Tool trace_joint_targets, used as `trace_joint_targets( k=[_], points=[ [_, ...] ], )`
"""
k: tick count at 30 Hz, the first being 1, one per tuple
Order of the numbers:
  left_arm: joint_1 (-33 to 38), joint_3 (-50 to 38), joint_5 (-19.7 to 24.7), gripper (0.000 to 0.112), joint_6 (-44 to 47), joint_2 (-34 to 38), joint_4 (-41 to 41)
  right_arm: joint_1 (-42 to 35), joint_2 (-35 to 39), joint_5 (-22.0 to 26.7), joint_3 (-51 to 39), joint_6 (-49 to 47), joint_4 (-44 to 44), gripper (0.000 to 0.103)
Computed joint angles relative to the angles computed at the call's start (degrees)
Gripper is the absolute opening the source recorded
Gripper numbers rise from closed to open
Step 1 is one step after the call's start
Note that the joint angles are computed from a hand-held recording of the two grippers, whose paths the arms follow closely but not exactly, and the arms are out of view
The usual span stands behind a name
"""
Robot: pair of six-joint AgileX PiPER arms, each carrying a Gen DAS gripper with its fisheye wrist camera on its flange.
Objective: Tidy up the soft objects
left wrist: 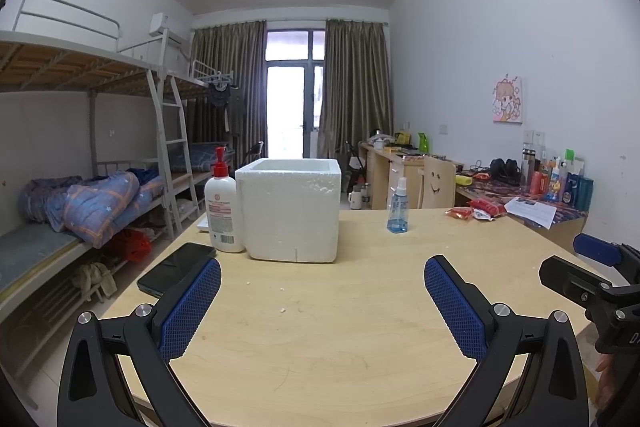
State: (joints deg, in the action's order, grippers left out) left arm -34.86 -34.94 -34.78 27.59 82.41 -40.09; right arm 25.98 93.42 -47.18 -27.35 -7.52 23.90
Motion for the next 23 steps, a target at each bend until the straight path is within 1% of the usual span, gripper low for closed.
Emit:
trace_joint_targets(
  k=[3,11,23],
  points=[
    [0.18,-0.08,0.31,0.102,0.12,-0.06,-0.08,-0.07,0.36,0.23,-0.28,0.06,-0.38,0.103],
    [-0.3,0.25,-0.7,0.102,0.78,-0.16,-0.91,-0.07,0.24,-0.41,0.17,-0.13,-1.24,0.103],
    [-0.05,0.41,-0.43,0.102,0.6,-0.47,-0.61,0.53,0.15,-0.27,0.06,-1.23,-0.26,0.103]
  ],
)
